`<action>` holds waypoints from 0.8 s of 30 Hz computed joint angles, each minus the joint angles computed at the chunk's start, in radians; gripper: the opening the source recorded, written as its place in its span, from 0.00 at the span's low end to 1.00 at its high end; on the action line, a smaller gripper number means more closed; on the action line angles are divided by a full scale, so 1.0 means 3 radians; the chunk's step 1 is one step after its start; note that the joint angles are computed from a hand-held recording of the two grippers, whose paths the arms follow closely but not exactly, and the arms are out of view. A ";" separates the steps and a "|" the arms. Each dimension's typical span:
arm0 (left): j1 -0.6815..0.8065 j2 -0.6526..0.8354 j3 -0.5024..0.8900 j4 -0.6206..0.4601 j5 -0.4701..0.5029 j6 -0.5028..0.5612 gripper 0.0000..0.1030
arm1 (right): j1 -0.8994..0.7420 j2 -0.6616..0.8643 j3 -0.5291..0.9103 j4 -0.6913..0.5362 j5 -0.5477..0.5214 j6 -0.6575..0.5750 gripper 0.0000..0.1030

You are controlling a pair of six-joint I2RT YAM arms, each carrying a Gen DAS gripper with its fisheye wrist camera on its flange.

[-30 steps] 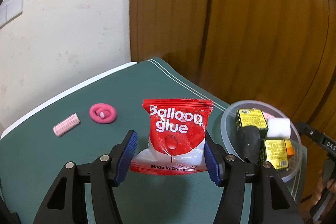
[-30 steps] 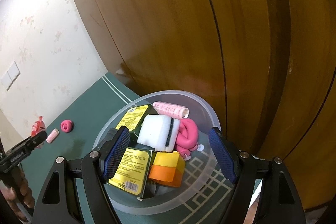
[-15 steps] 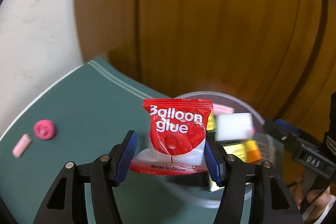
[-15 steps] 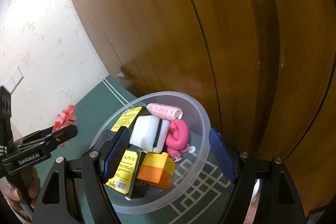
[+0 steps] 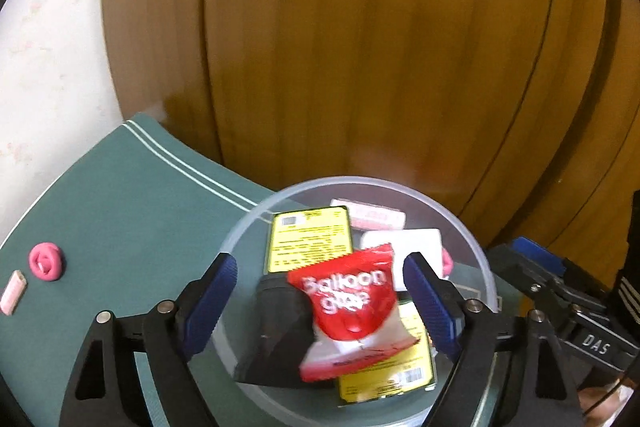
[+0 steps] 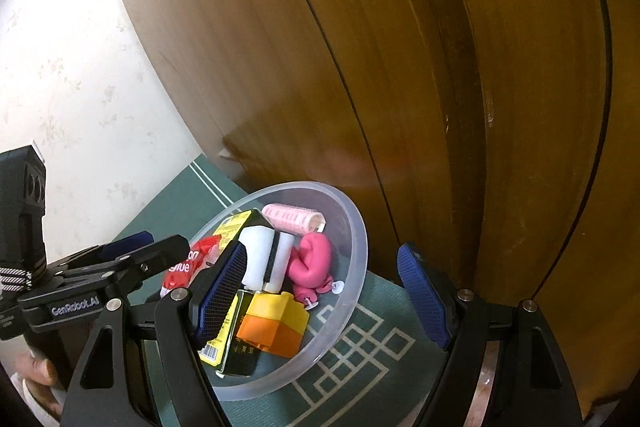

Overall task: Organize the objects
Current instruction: 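Lower and release the sponge block and glue packet into the bowl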

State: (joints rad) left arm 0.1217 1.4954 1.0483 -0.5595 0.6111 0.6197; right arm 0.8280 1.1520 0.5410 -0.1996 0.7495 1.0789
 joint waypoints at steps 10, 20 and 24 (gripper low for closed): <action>0.0354 -0.0006 0.0031 0.0190 -0.0054 0.0040 0.86 | 0.0151 0.0214 0.0222 0.0091 0.0018 -0.0172 0.77; 0.0850 0.0377 0.0422 0.0070 0.0000 0.0053 0.86 | 0.0286 0.0780 0.0801 0.0225 -0.0054 -0.0560 0.77; 0.0971 0.0567 0.0558 0.0215 -0.0169 0.0005 0.86 | 0.0319 0.1020 0.1063 0.0284 -0.0132 -0.0724 0.77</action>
State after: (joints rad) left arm 0.4130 1.6653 1.2158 -0.4951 0.5606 0.6213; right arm 0.9238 1.4581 0.8599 -0.1145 0.7100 0.8617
